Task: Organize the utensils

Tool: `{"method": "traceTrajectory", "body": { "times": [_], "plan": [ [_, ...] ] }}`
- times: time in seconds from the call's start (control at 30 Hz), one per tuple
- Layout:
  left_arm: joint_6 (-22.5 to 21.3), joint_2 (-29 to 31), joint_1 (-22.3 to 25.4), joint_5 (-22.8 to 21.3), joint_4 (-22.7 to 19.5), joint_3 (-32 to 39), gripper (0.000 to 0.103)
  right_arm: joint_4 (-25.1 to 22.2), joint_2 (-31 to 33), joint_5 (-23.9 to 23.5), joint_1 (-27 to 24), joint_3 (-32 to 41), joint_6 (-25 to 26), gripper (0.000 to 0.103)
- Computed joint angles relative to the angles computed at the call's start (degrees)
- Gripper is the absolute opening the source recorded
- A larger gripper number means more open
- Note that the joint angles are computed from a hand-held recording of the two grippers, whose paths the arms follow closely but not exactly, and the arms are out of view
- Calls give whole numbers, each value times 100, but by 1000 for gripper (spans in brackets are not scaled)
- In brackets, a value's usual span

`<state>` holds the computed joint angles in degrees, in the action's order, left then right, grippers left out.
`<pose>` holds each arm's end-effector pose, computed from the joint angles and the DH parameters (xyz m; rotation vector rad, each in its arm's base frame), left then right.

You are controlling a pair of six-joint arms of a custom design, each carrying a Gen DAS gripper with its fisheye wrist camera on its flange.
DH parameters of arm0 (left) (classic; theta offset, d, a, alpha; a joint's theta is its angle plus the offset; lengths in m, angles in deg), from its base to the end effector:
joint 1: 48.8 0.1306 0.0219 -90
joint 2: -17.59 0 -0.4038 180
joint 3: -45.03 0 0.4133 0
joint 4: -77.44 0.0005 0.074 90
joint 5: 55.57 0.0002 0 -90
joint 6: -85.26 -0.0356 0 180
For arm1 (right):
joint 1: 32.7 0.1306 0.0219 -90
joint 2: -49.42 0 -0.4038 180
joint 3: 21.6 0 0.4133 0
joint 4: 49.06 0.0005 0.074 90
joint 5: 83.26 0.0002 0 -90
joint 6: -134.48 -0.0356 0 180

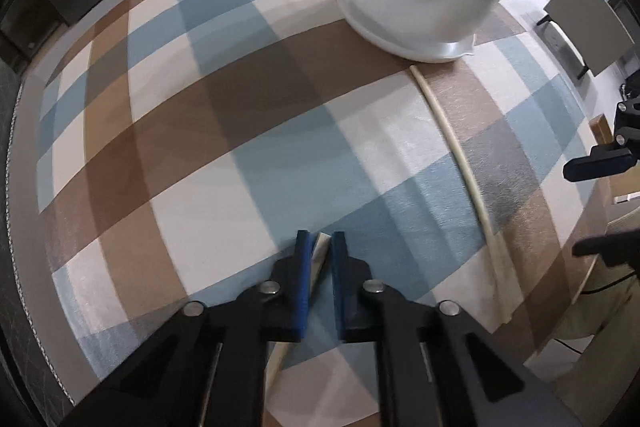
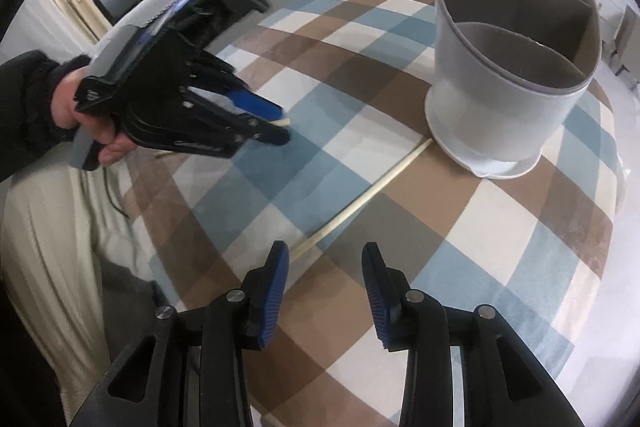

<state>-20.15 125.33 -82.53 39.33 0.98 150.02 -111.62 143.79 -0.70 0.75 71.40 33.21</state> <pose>0.4788 -0.3239 0.3878 1.2436 2.6912 -0.1698 0.4264 0.2866 0.4251 -0.5677 2.6819 0.4062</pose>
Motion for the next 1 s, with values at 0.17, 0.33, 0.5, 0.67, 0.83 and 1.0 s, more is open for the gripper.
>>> {"method": "traceTrajectory", "body": {
  "times": [0.17, 0.33, 0.5, 0.67, 0.83, 1.0],
  "plan": [
    [575, -65, 185, 338, 144, -84, 2, -353, 20, 174, 106, 108, 534, 44],
    [1145, -424, 454, 743, 488, -389, 2, -1090, 322, 652, 316, 471, 1820, 47],
    [1344, -764, 722, 950, 642, -625, 2, -1500, 727, 1048, 710, 770, 3775, 50],
    [1503, -818, 1041, 1172, 785, -527, 2, -1824, 1205, 1160, 908, 1240, 4979, 49],
    [1757, -773, 1273, 1311, 977, -519, 2, -2104, 1619, 1272, 940, 1642, 5525, 47],
    [1869, -771, 1460, 1371, 1011, -492, 2, -2542, 2010, 843, 788, 2194, 5118, 41]
  ]
}}
